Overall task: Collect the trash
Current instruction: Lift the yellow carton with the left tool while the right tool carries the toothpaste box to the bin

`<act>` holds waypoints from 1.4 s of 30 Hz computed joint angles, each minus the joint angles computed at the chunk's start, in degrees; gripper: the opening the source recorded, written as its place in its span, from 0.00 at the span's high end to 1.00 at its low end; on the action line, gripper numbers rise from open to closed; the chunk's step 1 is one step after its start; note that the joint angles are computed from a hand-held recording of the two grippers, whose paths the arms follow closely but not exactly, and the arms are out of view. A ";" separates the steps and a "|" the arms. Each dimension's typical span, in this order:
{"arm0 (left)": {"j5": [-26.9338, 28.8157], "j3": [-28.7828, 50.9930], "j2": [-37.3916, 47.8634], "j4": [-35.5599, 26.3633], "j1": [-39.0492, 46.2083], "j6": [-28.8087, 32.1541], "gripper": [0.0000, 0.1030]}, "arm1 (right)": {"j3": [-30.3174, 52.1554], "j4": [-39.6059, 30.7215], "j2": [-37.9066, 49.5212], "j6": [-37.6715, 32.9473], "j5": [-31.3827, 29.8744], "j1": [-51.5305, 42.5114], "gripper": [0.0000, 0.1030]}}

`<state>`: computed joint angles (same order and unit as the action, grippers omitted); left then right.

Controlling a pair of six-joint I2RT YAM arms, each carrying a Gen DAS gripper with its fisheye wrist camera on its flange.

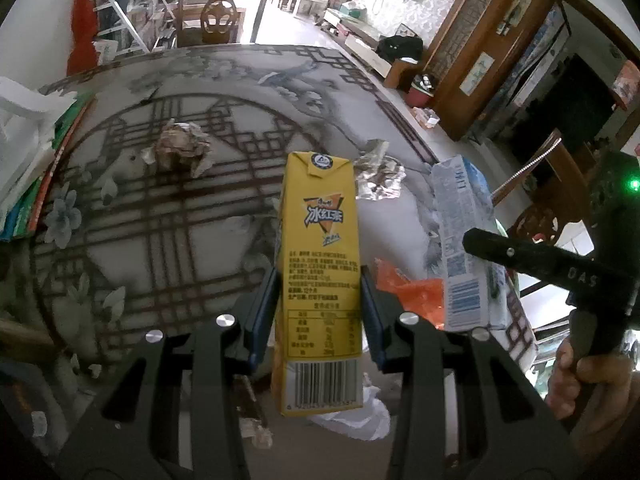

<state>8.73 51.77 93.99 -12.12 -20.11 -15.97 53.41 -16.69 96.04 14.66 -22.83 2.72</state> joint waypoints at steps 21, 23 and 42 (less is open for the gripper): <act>-3.80 7.49 7.01 -2.29 -9.62 -4.66 0.63 | -1.88 -2.95 0.33 -8.68 -4.12 -14.09 0.48; -4.07 8.38 7.71 -2.56 -10.37 -4.98 0.63 | -1.55 -3.51 0.92 -9.70 -4.59 -15.79 0.48; -8.18 18.46 15.65 -5.21 -16.57 -10.85 0.63 | 7.01 -10.36 8.36 -19.63 -8.12 -25.45 0.48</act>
